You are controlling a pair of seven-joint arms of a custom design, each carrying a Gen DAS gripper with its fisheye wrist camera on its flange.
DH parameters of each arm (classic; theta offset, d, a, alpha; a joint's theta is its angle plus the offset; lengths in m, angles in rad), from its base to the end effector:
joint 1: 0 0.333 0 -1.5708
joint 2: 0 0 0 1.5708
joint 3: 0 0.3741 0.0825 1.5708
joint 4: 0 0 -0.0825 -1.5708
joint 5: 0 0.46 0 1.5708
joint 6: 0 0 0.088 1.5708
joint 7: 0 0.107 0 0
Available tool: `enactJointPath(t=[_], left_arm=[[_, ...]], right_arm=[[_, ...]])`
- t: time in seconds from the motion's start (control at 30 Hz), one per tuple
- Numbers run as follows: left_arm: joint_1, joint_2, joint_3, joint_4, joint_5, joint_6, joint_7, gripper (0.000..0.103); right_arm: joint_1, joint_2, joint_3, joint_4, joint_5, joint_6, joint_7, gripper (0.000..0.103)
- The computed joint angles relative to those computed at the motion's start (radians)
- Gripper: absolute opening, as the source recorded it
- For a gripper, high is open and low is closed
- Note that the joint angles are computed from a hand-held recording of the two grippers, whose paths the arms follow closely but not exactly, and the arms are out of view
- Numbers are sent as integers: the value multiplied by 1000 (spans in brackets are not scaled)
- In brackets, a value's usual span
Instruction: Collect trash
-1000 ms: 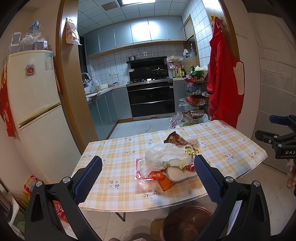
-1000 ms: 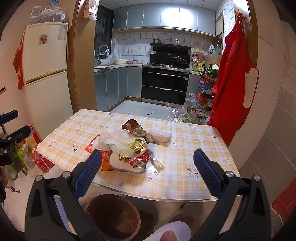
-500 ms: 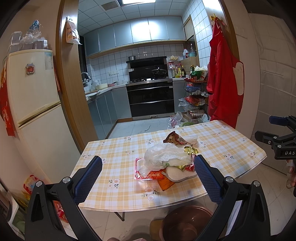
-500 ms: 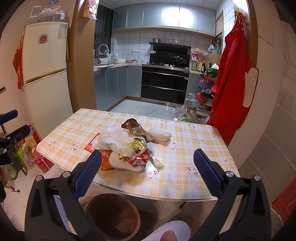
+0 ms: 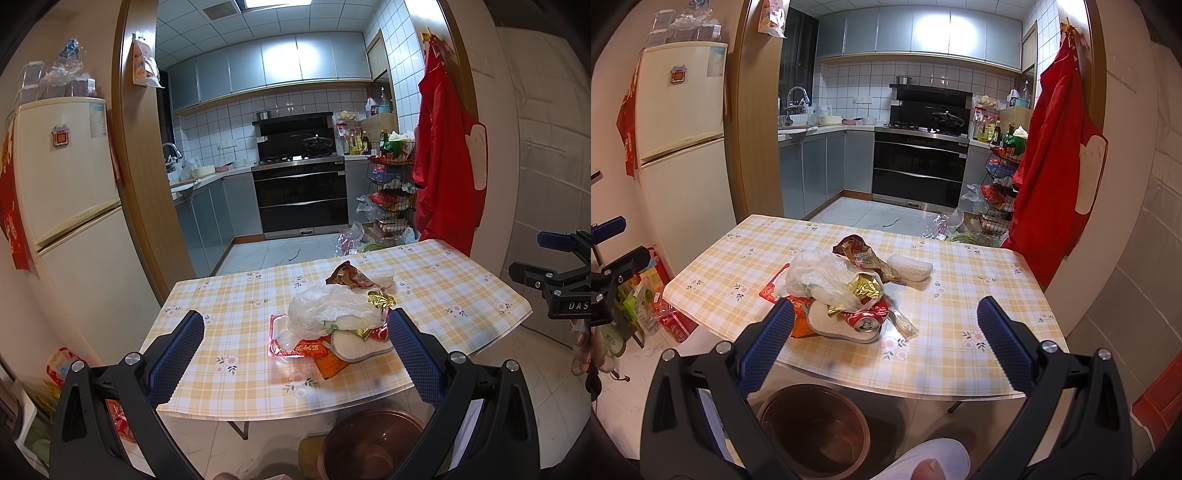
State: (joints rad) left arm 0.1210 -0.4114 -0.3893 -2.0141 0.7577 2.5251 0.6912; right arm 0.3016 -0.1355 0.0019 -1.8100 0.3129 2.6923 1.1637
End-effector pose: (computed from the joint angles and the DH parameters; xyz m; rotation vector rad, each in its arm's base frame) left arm 0.5066 -0.1976 0.7586 -1.5500 1.3540 -0.7142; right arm 0.6084 0.1801 0.7664 -1.8744 1.1071 -0.6833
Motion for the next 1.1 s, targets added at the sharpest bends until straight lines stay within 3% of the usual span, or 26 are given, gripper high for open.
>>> enactJointPath(t=[0.53, 0.73, 0.97, 1.1], left_arm=[[-9, -1, -6, -4, -1, -7, -4, 98], [-13, 8, 23, -46, -48, 38, -23, 98], [7, 42, 48, -111, -121, 88, -61, 98], [13, 87, 59, -127, -112, 99, -73, 98]], right_arm=[[4, -3, -3, -6, 15, 2, -12, 98], [20, -4, -35, -67, 159, 14, -152, 98], [-24, 87, -8, -61, 151, -5, -121, 98], [-59, 155, 15, -31, 74, -50, -44, 98]])
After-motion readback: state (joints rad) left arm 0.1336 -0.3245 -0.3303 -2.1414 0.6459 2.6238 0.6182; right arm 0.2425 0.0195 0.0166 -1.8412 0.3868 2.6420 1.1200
